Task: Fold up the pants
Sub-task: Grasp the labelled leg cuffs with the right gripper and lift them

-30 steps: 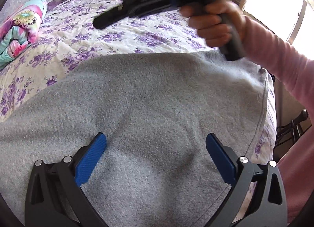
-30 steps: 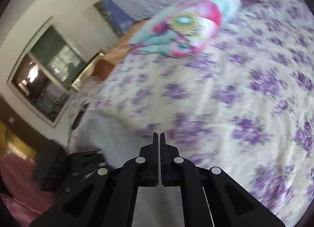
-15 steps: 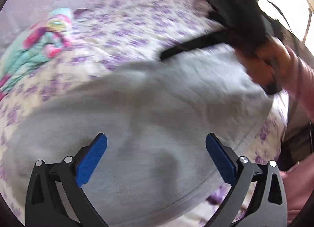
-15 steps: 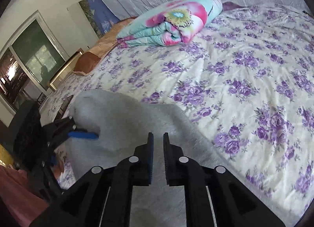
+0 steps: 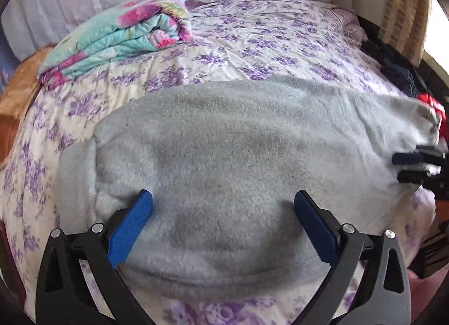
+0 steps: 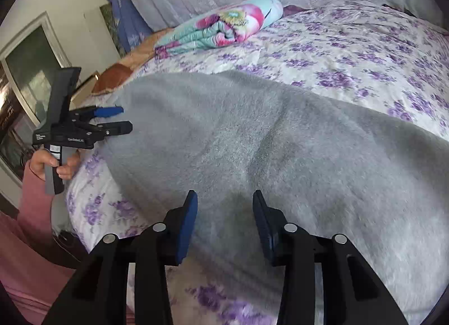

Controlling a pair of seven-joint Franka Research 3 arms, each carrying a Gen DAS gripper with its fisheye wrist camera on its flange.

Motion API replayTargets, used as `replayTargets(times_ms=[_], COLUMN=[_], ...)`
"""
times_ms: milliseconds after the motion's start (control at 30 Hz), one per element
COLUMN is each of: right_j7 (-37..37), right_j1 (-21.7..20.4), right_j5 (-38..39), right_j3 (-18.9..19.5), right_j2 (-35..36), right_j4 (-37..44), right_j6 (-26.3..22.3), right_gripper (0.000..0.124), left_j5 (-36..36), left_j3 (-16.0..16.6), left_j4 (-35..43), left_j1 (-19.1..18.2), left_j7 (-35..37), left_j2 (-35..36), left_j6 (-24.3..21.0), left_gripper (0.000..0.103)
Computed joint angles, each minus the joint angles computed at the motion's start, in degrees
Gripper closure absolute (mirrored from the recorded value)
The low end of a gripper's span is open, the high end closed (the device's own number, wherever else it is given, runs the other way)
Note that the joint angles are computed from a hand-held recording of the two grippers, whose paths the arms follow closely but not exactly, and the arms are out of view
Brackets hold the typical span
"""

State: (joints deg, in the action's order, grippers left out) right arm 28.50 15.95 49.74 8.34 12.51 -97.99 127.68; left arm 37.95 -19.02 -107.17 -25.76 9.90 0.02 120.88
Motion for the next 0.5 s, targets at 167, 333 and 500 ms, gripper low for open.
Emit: replayTargets(times_ms=[167,333,500], right_j7=[-3.8,-8.3,3.7], right_j1=[-2.4,-2.9,-3.3], right_j5=[13.0,23.6,13.7], right_j3=[-1.3,-2.2,-5.3], right_j2=[-4.7,-4.7,6.3], right_j4=[-6.1,-6.0,4.8], right_j6=[8.6,23.0,31.5], right_gripper=[0.077,0.073,0.085], left_j5=[5.0,7.6,0.5], left_j3=[-0.7,0.2,2.5], left_j4=[3.3,13.9,19.7], left_j1=[-0.8,-4.0,-6.2], left_j7=[-3.2,2.7,6.8], left_j2=[1.6,11.6,19.8], left_j6=[4.7,8.8,9.1], left_gripper=[0.005,0.005,0.005])
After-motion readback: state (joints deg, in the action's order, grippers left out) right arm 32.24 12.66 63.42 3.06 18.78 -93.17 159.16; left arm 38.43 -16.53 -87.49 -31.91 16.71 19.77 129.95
